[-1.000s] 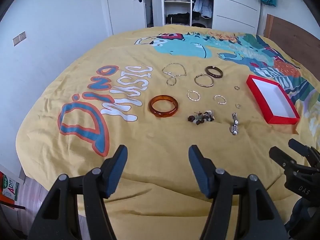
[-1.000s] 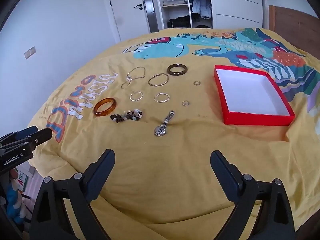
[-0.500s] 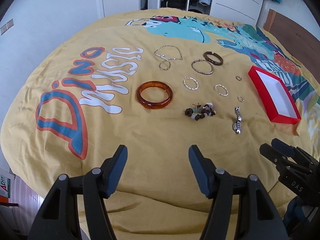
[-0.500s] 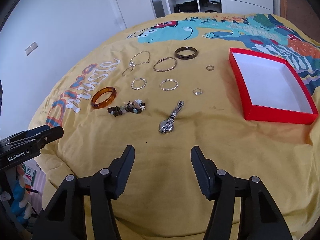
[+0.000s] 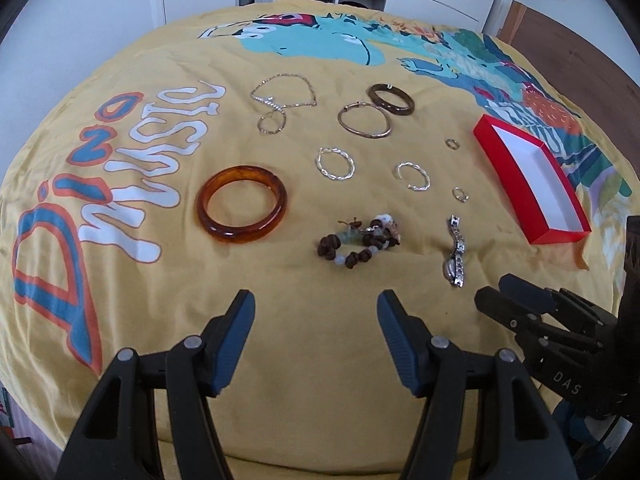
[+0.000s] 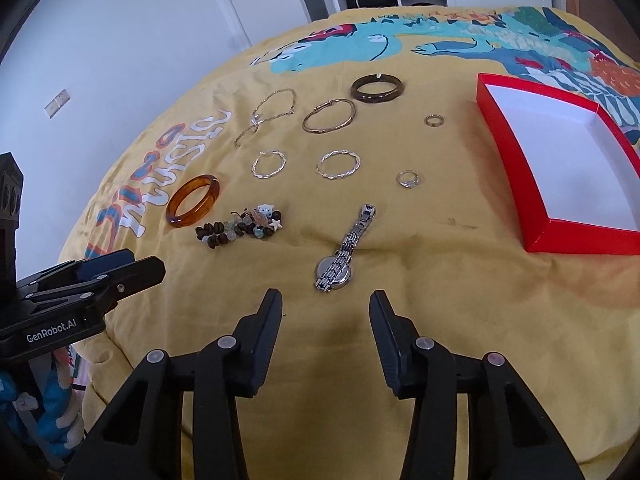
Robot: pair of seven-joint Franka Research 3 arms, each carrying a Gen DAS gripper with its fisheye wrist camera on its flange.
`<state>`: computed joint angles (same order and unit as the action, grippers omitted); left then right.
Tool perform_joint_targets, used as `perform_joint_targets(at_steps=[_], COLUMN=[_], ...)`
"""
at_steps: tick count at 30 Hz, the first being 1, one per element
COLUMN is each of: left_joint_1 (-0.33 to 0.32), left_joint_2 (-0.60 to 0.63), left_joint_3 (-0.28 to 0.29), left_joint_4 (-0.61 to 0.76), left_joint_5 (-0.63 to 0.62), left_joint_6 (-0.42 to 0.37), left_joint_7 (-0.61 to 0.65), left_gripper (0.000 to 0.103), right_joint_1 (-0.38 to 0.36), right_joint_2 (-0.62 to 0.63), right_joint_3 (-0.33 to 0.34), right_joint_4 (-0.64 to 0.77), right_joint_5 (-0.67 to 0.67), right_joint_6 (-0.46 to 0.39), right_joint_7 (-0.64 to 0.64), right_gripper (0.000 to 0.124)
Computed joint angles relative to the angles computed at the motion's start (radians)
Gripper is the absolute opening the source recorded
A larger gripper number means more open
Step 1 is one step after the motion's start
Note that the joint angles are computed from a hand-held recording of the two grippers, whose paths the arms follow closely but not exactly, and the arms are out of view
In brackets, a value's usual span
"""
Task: Organize jewelry
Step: 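Move both grippers toward the beaded bracelet and silver watch, then grasp the dark beaded bracelet with the left gripper while the right grasps the silver watch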
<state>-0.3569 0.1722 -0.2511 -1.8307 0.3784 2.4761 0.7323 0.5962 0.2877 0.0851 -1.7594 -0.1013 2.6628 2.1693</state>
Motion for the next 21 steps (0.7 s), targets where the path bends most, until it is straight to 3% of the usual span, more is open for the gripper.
perform_joint_targets(at_steps=[21], left_joint_1=[-0.007], left_joint_2=[0.261], left_joint_3=[0.016], left_joint_4=[0.265], left_joint_5=[-0.093], left_joint_6=[-0.037], left_joint_7=[0.169], left_gripper=[0.061], right_joint_1=[-0.011], right_joint_2=[0.113], right_joint_3=[-0.004], right_joint_4=[0.095], right_joint_5=[0.094], right_joint_6=[-0.012], right_joint_7=[-0.111], right_gripper=[0.041])
